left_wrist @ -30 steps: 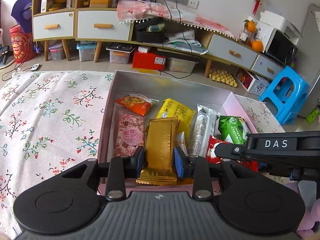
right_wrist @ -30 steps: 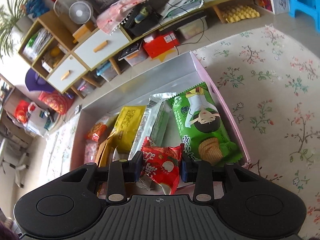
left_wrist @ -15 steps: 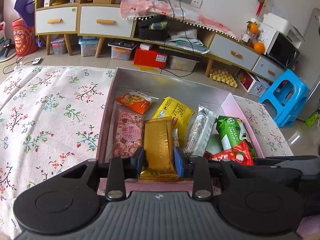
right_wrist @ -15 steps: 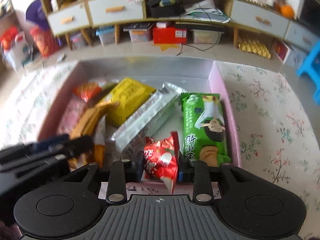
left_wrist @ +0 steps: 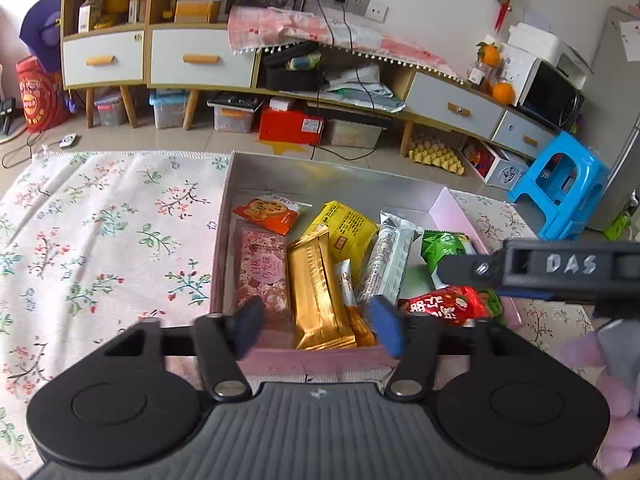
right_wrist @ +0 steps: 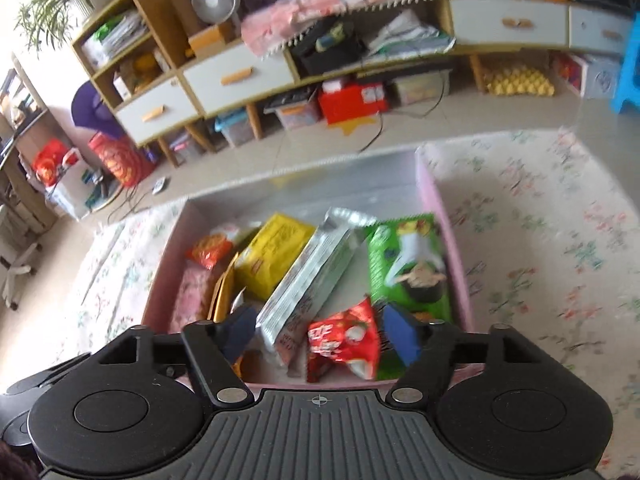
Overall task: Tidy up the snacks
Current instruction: 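Lower both packs into the pink box and open both grippers, then withdraw both tools from the box back over the snack pile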
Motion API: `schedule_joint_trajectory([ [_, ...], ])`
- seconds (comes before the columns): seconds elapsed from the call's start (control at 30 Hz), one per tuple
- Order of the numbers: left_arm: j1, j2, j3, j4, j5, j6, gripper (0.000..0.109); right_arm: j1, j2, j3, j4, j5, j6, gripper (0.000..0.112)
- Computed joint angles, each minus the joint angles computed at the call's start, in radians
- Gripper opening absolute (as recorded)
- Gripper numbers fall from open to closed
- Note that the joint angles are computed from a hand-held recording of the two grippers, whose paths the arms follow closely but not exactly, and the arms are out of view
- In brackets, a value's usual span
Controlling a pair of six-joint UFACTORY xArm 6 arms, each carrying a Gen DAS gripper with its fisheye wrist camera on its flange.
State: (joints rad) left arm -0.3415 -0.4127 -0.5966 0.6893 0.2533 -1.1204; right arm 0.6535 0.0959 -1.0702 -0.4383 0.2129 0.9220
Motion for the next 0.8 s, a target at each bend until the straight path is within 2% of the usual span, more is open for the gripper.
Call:
schedule_joint_trajectory([
  [0.07, -0.007, -0.023, 0.014, -0.03, 0.003, 0.032, 0.073, -0.003, -0.029, 0.023, 0.013, -0.007, -0.013, 0.079],
  [0.1, -0.012, -0.035, 0.019, -0.048, 0.011, 0.052, 0.075, -0.004, -0.043, 0.033, 0.004, -0.005, -0.008, 0.082],
  [0.13, -0.018, -0.045, 0.022, -0.053, 0.025, 0.059, 0.08, -0.005, -0.057, 0.041, -0.028, 0.004, 0.015, 0.086],
  [0.27, -0.038, -0.093, 0.036, -0.046, 0.088, 0.066, 0.097, 0.0, -0.119, 0.078, -0.187, 0.051, 0.114, 0.088],
  [0.5, -0.081, -0.178, 0.07, -0.053, 0.198, 0.105, 0.102, 0.024, -0.238, 0.184, -0.358, 0.088, 0.134, 0.093],
  [0.8, -0.115, -0.313, 0.161, -0.083, 0.28, 0.208, 0.102, 0.057, -0.332, 0.283, -0.423, 0.129, 0.079, 0.094],
])
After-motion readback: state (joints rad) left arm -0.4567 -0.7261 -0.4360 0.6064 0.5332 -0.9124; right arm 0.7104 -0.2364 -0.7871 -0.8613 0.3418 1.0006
